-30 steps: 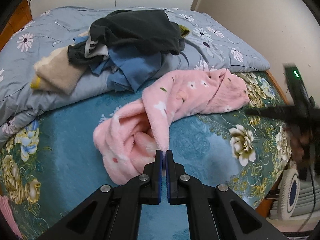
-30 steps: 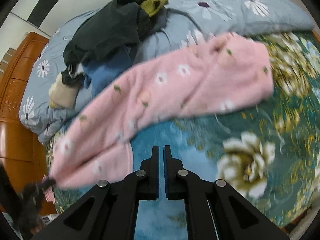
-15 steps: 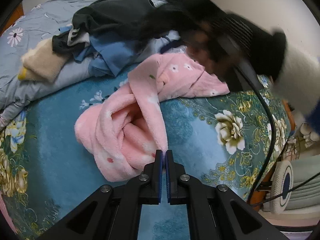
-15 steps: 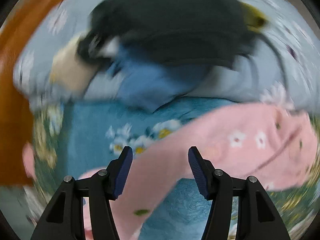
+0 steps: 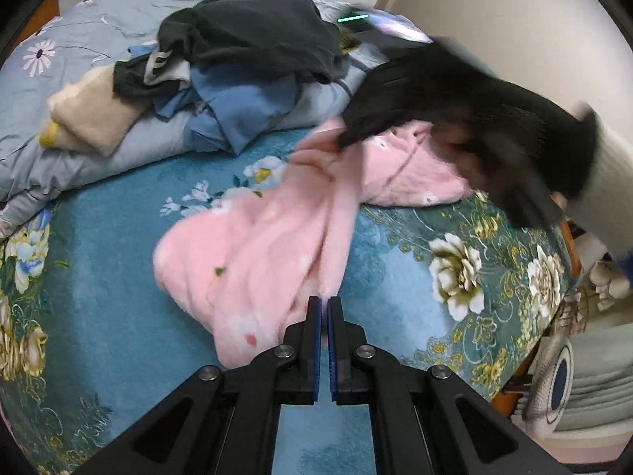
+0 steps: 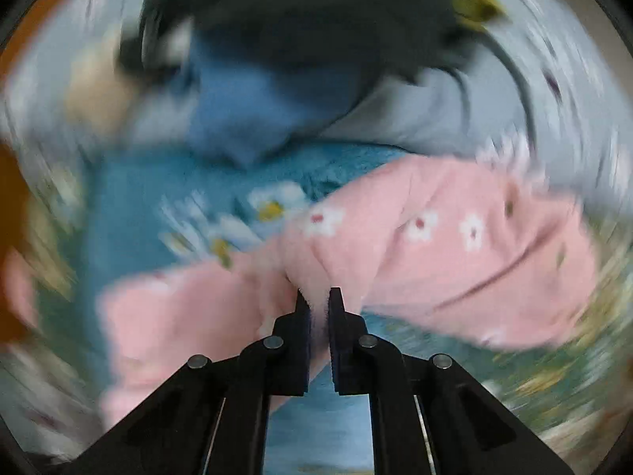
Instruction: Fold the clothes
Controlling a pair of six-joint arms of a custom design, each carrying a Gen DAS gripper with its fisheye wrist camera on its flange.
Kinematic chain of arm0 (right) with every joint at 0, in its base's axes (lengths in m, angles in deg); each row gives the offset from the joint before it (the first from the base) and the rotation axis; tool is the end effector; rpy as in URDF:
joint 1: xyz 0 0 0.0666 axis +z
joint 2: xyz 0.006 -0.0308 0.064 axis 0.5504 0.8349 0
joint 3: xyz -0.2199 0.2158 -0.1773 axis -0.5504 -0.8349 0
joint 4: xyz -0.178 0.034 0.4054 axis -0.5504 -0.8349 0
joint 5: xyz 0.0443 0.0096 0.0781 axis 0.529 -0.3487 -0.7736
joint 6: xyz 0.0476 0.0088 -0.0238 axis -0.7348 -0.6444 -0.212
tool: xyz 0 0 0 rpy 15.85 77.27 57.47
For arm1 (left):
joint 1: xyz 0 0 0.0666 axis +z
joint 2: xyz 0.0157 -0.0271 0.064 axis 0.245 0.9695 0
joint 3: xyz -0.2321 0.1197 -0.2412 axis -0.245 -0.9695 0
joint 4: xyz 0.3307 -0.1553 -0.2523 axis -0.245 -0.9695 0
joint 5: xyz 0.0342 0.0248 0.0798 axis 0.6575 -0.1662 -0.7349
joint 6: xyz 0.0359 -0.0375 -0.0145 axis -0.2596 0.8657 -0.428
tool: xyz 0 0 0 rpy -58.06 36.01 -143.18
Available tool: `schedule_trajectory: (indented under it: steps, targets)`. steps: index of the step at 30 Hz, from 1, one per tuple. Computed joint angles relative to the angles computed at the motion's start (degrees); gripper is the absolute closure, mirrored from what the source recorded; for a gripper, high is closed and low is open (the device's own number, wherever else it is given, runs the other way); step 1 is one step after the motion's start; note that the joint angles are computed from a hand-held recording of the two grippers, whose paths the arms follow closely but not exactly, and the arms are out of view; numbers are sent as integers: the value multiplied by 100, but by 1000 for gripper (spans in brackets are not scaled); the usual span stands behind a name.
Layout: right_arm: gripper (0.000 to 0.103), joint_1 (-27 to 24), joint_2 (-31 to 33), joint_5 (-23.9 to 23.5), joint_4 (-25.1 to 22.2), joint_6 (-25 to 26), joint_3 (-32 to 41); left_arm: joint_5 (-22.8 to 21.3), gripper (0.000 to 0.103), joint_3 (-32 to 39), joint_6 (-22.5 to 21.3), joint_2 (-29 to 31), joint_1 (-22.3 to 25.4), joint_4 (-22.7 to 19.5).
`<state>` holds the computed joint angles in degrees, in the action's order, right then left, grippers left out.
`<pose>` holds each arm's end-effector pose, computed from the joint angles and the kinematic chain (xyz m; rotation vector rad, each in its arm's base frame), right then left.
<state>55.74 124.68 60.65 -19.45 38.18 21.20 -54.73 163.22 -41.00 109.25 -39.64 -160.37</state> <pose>0.4542 0.1928 0.4399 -0.5277 3.0108 0.2930 0.2032 -0.2743 0.4936 0.2141 2.7508 -0.4247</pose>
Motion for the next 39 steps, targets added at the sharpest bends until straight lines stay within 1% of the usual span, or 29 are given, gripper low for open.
schedule_trajectory:
  steps: [2,4,5,7,9,11,12,14,16,18,20,22,24,25,26,28,30,34,36,37,39]
  targets:
    - [96,-334,-212,-468,74,-431,-33,-52,100,19,-170,-17,114,16]
    - [97,-530,-351,-782,183,-650,-2,-121,100,105,-449,38,283,25]
    - [97,-611,-358,-884,245,-736,115,-152,100,170,-672,85,407,55]
    - [97,-702,-286,-978,366,-894,477,-328,100,512,-1248,315,694,100]
    - [97,-767,-123,-989,413,-959,1080,-542,100,973,-1815,585,964,188]
    - [97,-832,50,-933,441,-1039,1760,-777,100,1599,-2346,896,1210,343]
    - [97,-867,107,-906,488,-1102,2050,-896,103,1880,-2548,1003,1307,431]
    - [97,-979,-4,-961,673,-1244,2329,-1036,103,2412,-2869,1123,1491,599]
    - [97,-1059,-315,-1046,867,-1358,2155,-1101,103,2658,-3002,1114,1610,632]
    - [97,-1115,-855,-1096,1040,-1538,1514,-1059,103,2500,-2979,902,1683,534]
    - [97,-1179,-1547,-1028,1032,-1807,470,-853,103,2017,-2721,593,1701,296]
    - [97,-1292,-2122,-1002,933,-2095,-442,-512,103,1509,-2344,325,1706,67]
    - [97,-1535,-2471,-1118,820,-2355,-1094,87,103,807,-1720,-4,1703,-6]
    - [97,-1668,-2628,-1180,754,-2467,-1402,292,103,528,-1432,-121,1677,31]
    - [97,-1808,-2775,-1244,683,-2567,-1699,565,103,193,-1042,-255,1652,131]
    - [97,-2085,-3011,-1348,549,-2706,-2200,980,103,-358,-293,-403,1559,526]
    - [97,-2277,-3117,-1370,466,-2706,-2403,1311,102,-825,387,-491,1478,999]
    - [97,-2569,-3078,-1318,293,-2237,-2344,1677,102,-1575,1737,-337,1417,2059]
    - [97,-2709,-3016,-1393,209,-2041,-2314,1784,102,-1861,2373,-209,1353,2449]
    - [97,-2786,-2968,-1440,161,-1920,-2289,1827,102,-1963,2615,-159,1326,2628]
    - [97,-2907,-2872,-1529,75,-1678,-2233,1874,102,-2235,3252,-126,1218,3211]
